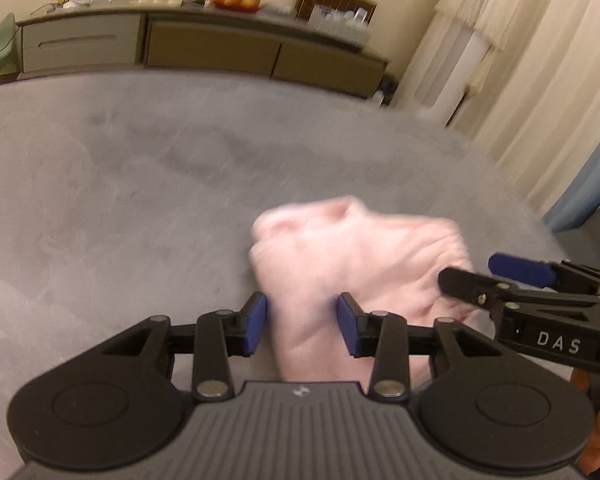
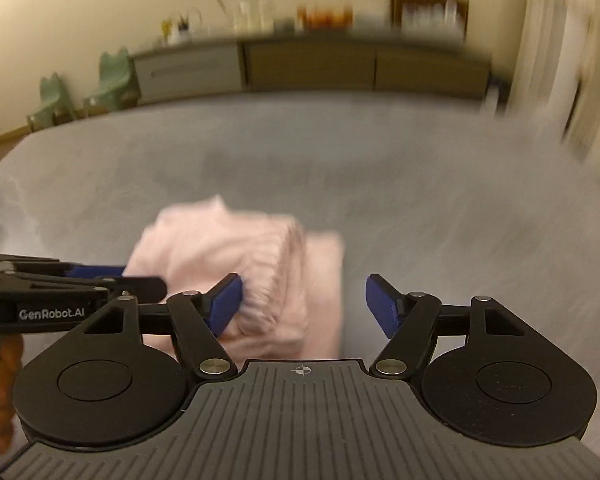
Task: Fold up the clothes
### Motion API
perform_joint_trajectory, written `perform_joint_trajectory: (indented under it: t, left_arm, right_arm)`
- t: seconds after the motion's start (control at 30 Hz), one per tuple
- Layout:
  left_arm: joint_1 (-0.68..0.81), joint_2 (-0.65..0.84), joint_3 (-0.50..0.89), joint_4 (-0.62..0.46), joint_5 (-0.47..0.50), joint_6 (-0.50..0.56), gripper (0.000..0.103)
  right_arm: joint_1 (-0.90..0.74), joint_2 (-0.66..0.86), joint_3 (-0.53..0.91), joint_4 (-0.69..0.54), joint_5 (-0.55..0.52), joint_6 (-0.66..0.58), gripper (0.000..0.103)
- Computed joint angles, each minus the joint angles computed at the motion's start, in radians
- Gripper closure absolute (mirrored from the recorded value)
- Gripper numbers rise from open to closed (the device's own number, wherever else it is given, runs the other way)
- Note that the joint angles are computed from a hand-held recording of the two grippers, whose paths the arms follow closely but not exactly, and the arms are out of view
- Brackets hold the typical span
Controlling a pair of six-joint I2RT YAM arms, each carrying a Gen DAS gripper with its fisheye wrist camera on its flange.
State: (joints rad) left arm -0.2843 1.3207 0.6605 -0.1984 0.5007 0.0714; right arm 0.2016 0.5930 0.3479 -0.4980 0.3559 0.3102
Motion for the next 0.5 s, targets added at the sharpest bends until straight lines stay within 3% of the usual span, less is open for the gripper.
perform_joint_trajectory:
  t: [0.07,0.1,0.2,0.3,0.43,0.5]
  left_arm:
    - [0.003,-0.007,-0.006,0.009,0.033,-0.003,0.064]
    - [-0.007,0.009,-0.002,0.004,0.027,0.002,0.064]
    - [-0.040,0.059,-0.004,0.005,-0.004,0.022,0.066]
    - [-0.064,0.012,-0.022,-0.003,-0.039,0.032,0.066]
    - [-0.002,-0.029,-0.012,-0.037,0.057,-0.003,0.063]
    - [-0.027,0.004,-0.009,-0.038,0.017,0.015,0.065]
  right_arm:
    - [0.090,-0.117,0.000,-0.037,0.089,-0.014,0.037]
    - [0.099,-0.154,-0.003,-0.039,0.090,-0.039,0.049]
    - [-0.031,-0.101,-0.041,-0.002,-0.064,-0.096,0.078]
    - [-0.153,-0.018,-0.068,0.043,-0.201,-0.160,0.075]
    - [-0.245,-0.103,-0.029,0.002,-0.263,-0.171,0.074]
    - [-0.294,-0.072,-0.054,0.089,-0.308,-0.205,0.073]
